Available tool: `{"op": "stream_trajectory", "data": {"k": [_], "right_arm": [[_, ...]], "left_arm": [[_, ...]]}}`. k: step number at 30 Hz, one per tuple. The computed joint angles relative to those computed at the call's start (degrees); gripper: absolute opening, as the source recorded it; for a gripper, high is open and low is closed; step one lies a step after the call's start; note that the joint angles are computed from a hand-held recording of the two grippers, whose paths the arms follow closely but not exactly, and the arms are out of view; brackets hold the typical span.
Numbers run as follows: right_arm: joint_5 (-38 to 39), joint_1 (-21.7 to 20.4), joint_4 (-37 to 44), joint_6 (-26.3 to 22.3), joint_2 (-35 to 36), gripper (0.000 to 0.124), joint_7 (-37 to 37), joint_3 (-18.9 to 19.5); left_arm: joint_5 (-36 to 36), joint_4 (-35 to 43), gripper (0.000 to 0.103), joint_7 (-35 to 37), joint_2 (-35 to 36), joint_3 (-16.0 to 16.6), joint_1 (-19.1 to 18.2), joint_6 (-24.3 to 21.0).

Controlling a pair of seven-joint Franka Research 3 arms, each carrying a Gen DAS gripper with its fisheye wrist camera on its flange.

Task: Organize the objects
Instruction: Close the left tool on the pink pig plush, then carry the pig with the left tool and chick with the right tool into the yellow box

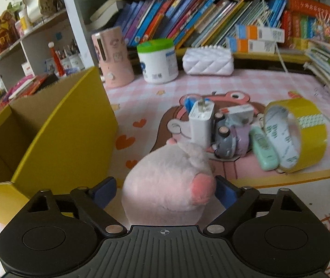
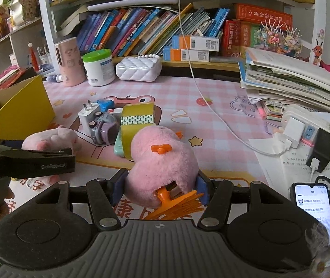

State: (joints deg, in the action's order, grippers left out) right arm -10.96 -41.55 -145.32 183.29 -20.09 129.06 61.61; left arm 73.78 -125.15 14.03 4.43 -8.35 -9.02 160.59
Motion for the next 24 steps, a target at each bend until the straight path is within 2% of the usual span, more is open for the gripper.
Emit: {"op": "stream_trajectory", "data": {"k": [4, 7, 14, 20, 23, 24], "right_arm": [[0.1, 0.2, 0.0, -0.4, 0.1, 0.057, 0.2, -0.3], [-0.4, 0.5, 0.0, -1.2, -0.3, 0.057, 1.0, -0.6], [-1.6, 2.1, -0.5, -4.1, -3.7, 0.057, 5.0, -0.8], [-3.6, 5.6, -0.3, -8.8, -6.5, 0.057, 10.9, -1.2], [-4.7, 8.5, 0.2, -11.1, -6.5, 0.057, 13.0, -1.8], [-5.1, 9.4, 0.5, -11.6, -6.4, 0.057, 13.7, -1.8]], "left_arm": [[-3.9, 0.1, 0.072, 3.8, 1.1, 0.2, 0.4, 1.7], [-6.1, -1.1, 0.067, 4.5, 0.1, 0.5, 0.7, 3.7], [-7.5, -7.8, 0.065, 3.6, -6.1, 0.9, 3.4, 14.3], [-4.7, -13.9, 0.065, 2.0, -12.8, -0.7, 9.0, 22.6], [-9.4, -18.6, 0.065, 7.0, -16.8, 2.1, 8.3, 26.0], [-11.1, -20.4, 0.065, 9.1, -18.2, 4.6, 6.6, 26.7]]}}
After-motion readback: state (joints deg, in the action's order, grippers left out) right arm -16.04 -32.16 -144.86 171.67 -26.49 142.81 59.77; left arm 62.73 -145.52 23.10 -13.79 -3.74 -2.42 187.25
